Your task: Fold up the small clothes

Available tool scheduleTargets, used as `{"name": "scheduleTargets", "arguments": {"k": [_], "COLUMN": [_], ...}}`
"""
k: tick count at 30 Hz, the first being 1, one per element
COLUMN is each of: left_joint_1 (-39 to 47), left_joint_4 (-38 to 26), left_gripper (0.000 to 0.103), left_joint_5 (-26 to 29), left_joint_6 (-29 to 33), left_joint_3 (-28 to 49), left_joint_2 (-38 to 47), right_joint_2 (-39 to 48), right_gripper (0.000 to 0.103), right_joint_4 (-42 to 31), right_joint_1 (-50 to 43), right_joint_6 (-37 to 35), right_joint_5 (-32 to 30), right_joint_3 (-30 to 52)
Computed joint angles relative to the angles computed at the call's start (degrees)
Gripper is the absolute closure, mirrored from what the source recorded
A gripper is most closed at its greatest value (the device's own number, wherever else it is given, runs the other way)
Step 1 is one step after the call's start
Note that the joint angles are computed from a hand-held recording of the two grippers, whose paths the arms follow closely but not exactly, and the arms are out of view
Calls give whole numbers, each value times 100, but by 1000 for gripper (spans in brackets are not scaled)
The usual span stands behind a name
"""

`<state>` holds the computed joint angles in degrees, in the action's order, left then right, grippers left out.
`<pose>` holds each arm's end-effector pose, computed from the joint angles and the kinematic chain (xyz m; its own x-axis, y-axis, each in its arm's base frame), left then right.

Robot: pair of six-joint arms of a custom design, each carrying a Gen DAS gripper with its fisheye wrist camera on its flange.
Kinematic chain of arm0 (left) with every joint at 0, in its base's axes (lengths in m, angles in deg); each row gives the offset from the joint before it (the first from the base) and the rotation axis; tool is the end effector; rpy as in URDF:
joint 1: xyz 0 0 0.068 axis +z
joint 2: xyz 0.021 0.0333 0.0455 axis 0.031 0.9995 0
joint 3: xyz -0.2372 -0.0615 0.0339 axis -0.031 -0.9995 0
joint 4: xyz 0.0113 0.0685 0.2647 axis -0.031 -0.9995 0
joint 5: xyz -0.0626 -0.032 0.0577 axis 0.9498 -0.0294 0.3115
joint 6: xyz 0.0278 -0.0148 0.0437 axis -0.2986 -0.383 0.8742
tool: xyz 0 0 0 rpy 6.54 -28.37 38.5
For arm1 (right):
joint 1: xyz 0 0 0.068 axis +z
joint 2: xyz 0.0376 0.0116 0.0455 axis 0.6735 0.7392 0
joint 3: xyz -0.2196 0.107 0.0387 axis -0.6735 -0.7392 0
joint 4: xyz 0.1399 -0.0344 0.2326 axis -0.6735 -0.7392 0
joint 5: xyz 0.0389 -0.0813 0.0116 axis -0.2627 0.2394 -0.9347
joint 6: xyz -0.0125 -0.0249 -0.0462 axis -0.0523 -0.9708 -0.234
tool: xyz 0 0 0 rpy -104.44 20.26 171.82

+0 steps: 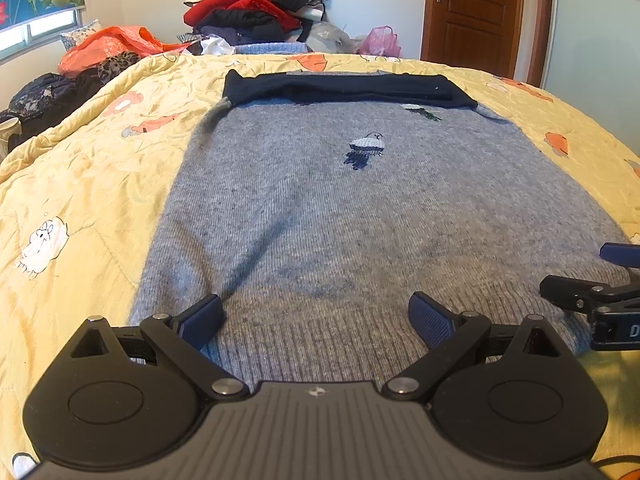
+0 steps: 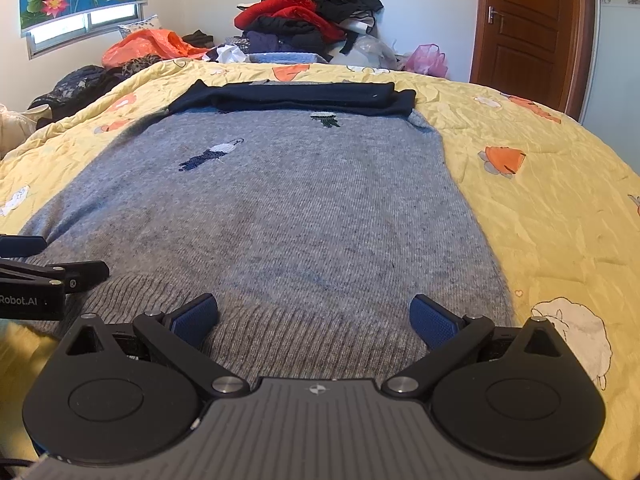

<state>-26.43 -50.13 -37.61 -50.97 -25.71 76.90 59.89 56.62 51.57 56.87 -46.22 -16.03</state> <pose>0.2979 -0.1496 0.2074 -0.6697 0.1163 -0.7335 0.1559 0.9877 0.0142 0.2727 0.0427 0.1989 -0.6429 -0.0390 -0.7650 -0.0843 0.9962 0.0201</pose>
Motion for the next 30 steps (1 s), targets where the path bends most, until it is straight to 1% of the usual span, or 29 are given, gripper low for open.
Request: {"name": "scheduleTargets", "arguments": {"k": [2, 5, 6, 10, 12, 13, 14, 16, 17, 18, 19, 20, 21, 22, 25, 27, 28, 29, 30], "left_joint_1": [67, 217, 304, 907, 1316, 1464, 1552, 1672, 1761, 1899, 2064, 2257, 2459, 2619, 2911, 3207, 3319, 3411, 3467], "left_joint_4": [-184, -292, -329, -607, -770, -696, -626, -746, -745, -721, -692, -645, -583, -480, 9, 290, 404, 420, 372], "left_gripper": [3, 3, 3, 3, 3, 3, 3, 3, 2, 1, 0, 0, 0, 0, 0, 0, 0, 0, 0], "left_joint_5": [180, 335, 384, 767, 1159, 1319, 1455, 1787, 2092, 2561, 3108, 3768, 4473, 5045, 5825, 6385, 6616, 6812, 6929], "left_joint_6": [59, 188, 223, 169, 117, 174, 244, 276, 248, 174, 27, -165, -384, -633, -1494, -2049, -2244, -2353, -2366], "left_joint_3": [23, -225, -327, -607, -653, -760, -849, -763, -748, -745, -739, -715, -678, -660, -712, -699, -683, -615, -531], "left_joint_2": [-130, -566, -734, -1197, -1232, -1312, -1404, -1376, -1377, -1372, -1347, -1260, -1106, -947, -641, -402, -314, -198, -99], "right_joint_2": [-240, -783, -957, -1537, -1503, -1398, -1239, -939, -928, -914, -856, -771, -719, -643, -439, -312, -253, -192, -117], "right_gripper": [3, 3, 3, 2, 2, 2, 2, 1, 0, 0, 0, 0, 0, 0, 0, 0, 4, 11, 14], "right_joint_4": [-118, -393, -481, -753, -914, -990, -1034, -1166, -1136, -1116, -1142, -1204, -1251, -1305, -1418, -1420, -1422, -1416, -1403], "right_joint_1": [-162, -577, -728, -1258, -1496, -1581, -1656, -1757, -1759, -1720, -1656, -1584, -1578, -1668, -2031, -2272, -2412, -2551, -2698], "right_joint_6": [28, 141, 140, 22, -51, -65, -53, 52, 93, 85, 38, 39, 79, 134, 517, 845, 1009, 1167, 1307], "right_joint_5": [-310, -930, -1051, -993, -959, -929, -925, -1049, -1094, -1117, -1104, -1085, -1178, -1472, -2381, -2858, -3099, -3362, -3649], "right_joint_3": [-68, -231, -284, -459, -388, -327, -264, -123, -160, -166, -122, -33, 36, 122, 337, 434, 476, 497, 512]}}
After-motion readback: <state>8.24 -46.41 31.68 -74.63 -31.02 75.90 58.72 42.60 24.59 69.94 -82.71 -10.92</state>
